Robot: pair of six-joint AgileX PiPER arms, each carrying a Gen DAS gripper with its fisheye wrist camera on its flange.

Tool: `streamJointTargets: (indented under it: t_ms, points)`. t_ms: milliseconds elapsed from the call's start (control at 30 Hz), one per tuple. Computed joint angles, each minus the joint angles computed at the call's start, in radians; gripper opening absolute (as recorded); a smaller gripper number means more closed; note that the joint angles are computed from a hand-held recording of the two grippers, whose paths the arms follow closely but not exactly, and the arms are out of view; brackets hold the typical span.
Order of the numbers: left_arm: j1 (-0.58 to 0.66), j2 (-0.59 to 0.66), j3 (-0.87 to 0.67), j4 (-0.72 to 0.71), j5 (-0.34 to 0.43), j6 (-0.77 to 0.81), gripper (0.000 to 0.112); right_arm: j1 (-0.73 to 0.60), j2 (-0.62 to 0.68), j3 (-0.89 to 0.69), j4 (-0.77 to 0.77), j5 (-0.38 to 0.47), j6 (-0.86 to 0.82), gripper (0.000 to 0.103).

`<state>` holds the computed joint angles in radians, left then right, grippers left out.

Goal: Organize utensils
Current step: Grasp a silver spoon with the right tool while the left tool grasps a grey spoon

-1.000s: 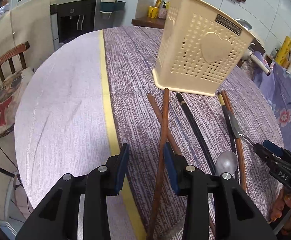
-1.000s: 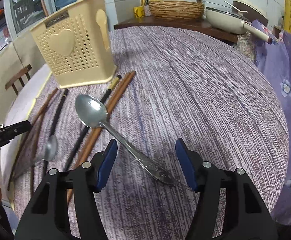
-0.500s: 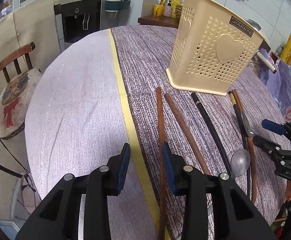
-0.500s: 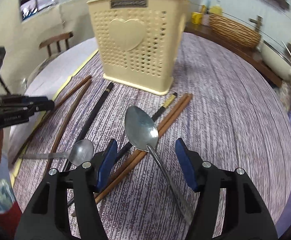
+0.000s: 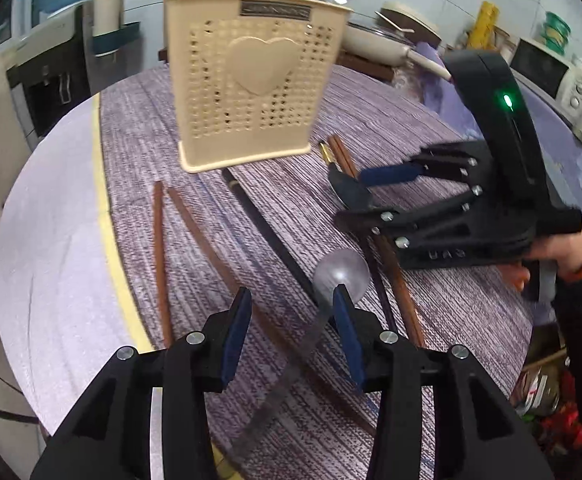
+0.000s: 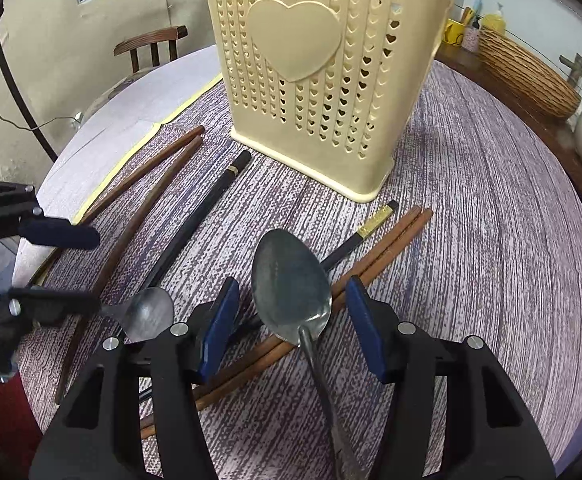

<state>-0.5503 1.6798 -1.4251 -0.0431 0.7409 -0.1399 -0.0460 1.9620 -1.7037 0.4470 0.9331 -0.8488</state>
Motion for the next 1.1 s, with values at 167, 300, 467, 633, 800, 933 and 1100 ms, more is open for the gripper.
streamJointTargets:
  t_ms: [167, 300, 467, 633, 800, 933, 1100]
  points:
    - [-0.007, 0.036, -0.036, -0.011, 0.023, 0.045, 0.043, 0.033, 0.013, -0.025, -0.069, -0.021, 0.012, 0.046]
    - [-0.016, 0.05, -0.047, -0.011, 0.032, 0.068, 0.043, 0.051, -0.003, -0.001, -0.096, -0.046, 0.004, 0.037]
    - [-0.034, 0.073, -0.081, -0.004, 0.05, 0.116, 0.05, 0.047, 0.007, -0.023, -0.084, -0.021, 0.009, 0.037]
    - [-0.049, 0.101, -0.129, 0.008, 0.077, 0.158, 0.05, 0.016, -0.003, -0.027, -0.03, -0.028, 0.038, 0.037]
    - [-0.066, 0.139, -0.17, 0.042, 0.093, 0.176, 0.05, -0.033, -0.045, 0.003, 0.054, -0.053, 0.071, 0.037]
    - [-0.057, 0.161, -0.2, 0.013, 0.103, 0.235, 0.05, -0.067, -0.053, 0.0, 0.102, -0.033, 0.095, 0.037]
    - [-0.044, 0.17, -0.211, -0.012, 0.112, 0.289, 0.049, -0.076, -0.057, 0.008, 0.106, -0.034, 0.114, 0.037]
